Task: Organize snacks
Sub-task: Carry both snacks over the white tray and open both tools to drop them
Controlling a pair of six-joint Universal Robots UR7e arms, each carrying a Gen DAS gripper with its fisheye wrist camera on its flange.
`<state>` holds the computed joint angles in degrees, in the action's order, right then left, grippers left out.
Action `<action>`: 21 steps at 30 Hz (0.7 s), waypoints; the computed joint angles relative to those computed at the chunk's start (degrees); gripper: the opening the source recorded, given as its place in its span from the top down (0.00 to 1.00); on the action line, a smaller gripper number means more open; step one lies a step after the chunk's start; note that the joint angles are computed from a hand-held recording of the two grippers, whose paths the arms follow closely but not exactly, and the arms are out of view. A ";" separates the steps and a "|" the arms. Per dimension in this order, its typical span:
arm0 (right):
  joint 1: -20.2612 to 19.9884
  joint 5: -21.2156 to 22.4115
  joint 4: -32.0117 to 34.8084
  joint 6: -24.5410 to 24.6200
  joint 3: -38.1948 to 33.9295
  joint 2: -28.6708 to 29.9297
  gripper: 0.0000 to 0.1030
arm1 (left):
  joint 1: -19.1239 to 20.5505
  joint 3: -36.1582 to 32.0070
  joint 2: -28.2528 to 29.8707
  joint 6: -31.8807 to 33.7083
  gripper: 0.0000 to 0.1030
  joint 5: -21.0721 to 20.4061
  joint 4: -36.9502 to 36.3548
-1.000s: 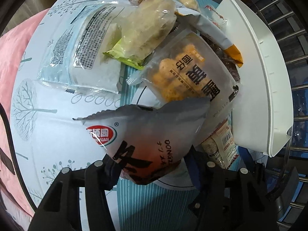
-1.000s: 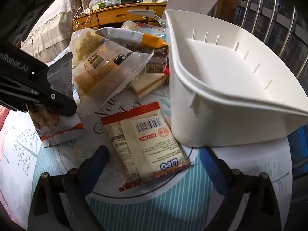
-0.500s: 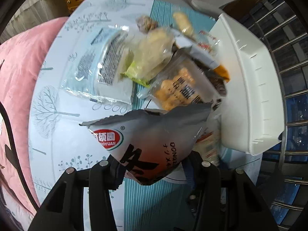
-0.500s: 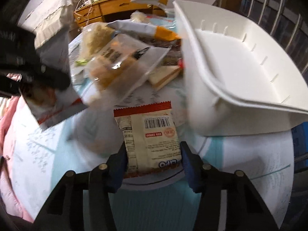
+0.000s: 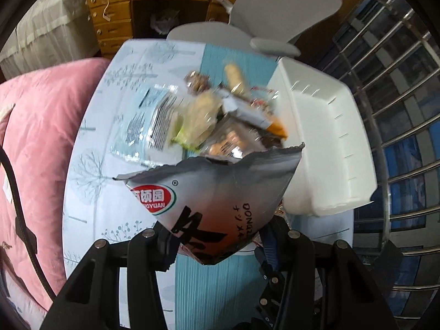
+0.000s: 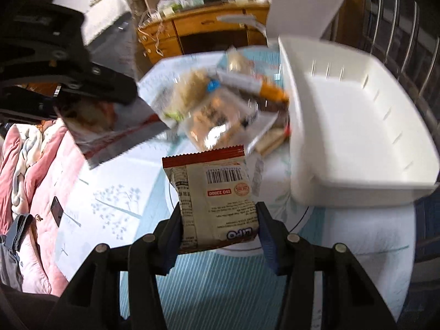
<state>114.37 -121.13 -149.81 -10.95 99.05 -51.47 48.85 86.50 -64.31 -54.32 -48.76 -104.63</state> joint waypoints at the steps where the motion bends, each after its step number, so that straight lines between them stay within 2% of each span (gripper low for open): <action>1: 0.30 0.08 -0.49 -0.59 -0.02 -0.55 0.51 | -0.58 -0.25 -0.03 0.70 0.53 0.76 -0.54; 11: 0.60 -0.63 -4.73 -5.15 -3.42 -3.36 0.51 | -2.70 -8.48 5.27 9.42 0.53 3.51 -2.59; 17: 0.33 -3.04 -6.30 -5.75 -6.29 -3.74 0.51 | -2.86 -15.31 10.51 16.82 0.53 2.75 -3.36; 21: -0.92 -4.61 -5.95 -5.62 -8.43 -4.12 0.51 | -2.77 -18.73 14.29 22.13 0.53 0.66 -5.03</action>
<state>113.45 -125.74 -155.76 -16.56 90.62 -55.59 46.08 67.77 -50.03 -32.19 -48.09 -109.66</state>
